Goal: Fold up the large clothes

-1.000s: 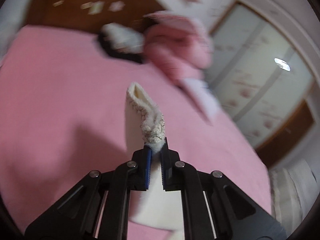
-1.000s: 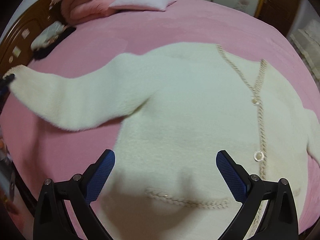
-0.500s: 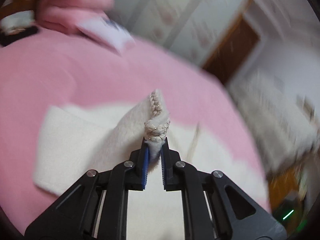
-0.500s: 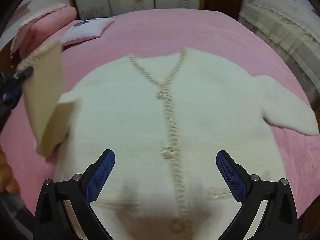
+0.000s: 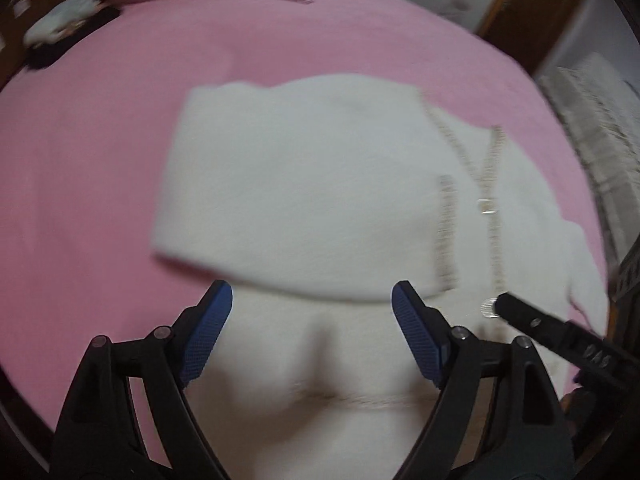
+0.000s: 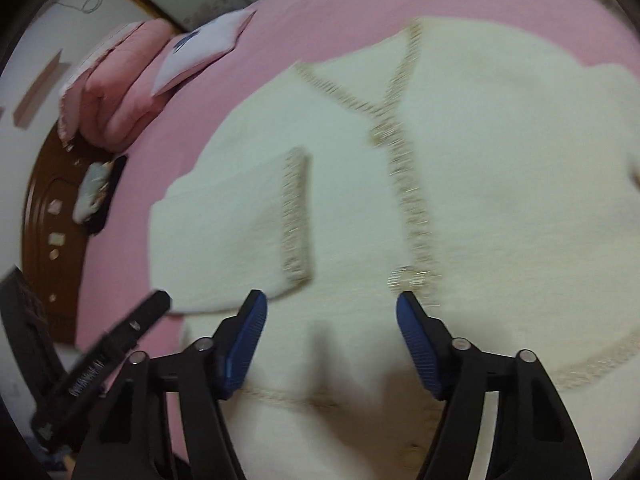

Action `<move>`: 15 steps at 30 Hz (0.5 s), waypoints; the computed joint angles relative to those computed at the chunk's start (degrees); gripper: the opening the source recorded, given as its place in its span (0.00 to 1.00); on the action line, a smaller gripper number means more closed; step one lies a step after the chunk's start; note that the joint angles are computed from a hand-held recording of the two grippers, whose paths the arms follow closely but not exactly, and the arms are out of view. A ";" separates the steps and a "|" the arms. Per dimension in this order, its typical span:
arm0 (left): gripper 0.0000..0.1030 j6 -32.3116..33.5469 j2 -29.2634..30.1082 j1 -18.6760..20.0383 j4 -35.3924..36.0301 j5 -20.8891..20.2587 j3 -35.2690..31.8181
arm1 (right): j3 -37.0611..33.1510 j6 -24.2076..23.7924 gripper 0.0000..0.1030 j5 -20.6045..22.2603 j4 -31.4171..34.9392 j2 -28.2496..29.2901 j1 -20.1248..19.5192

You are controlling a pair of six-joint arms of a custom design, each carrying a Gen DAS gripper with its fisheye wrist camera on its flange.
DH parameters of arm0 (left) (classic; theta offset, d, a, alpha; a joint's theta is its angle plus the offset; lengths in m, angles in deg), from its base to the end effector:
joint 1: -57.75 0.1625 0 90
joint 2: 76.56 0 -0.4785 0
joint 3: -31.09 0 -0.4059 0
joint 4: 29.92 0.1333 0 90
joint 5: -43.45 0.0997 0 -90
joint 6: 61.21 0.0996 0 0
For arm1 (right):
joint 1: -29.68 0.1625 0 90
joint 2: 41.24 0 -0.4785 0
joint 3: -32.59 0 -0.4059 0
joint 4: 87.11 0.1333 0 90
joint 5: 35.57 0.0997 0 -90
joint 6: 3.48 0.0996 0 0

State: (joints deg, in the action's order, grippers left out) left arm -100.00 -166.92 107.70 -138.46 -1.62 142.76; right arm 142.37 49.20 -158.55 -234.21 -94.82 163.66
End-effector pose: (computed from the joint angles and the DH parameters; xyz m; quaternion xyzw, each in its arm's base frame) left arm -0.1474 -0.4918 0.4182 0.0194 0.9237 -0.2253 0.3093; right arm 0.4811 -0.3847 0.1283 -0.0749 -0.9559 0.2170 0.1831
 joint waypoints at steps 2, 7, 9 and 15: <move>0.78 -3.16 -1.16 3.28 5.73 1.77 -0.28 | -1.11 -2.43 0.55 3.18 -2.73 2.57 -1.02; 0.78 -5.45 -0.36 7.97 7.32 2.54 -0.83 | -5.60 -2.33 0.39 3.47 -0.51 9.00 -3.80; 0.78 -5.22 0.00 9.18 6.69 2.25 -1.01 | -7.13 -0.58 0.31 3.08 2.35 10.26 -4.64; 0.78 -6.19 0.93 9.44 4.38 3.57 -0.22 | -7.36 -7.23 0.10 -0.10 -7.43 9.14 -5.27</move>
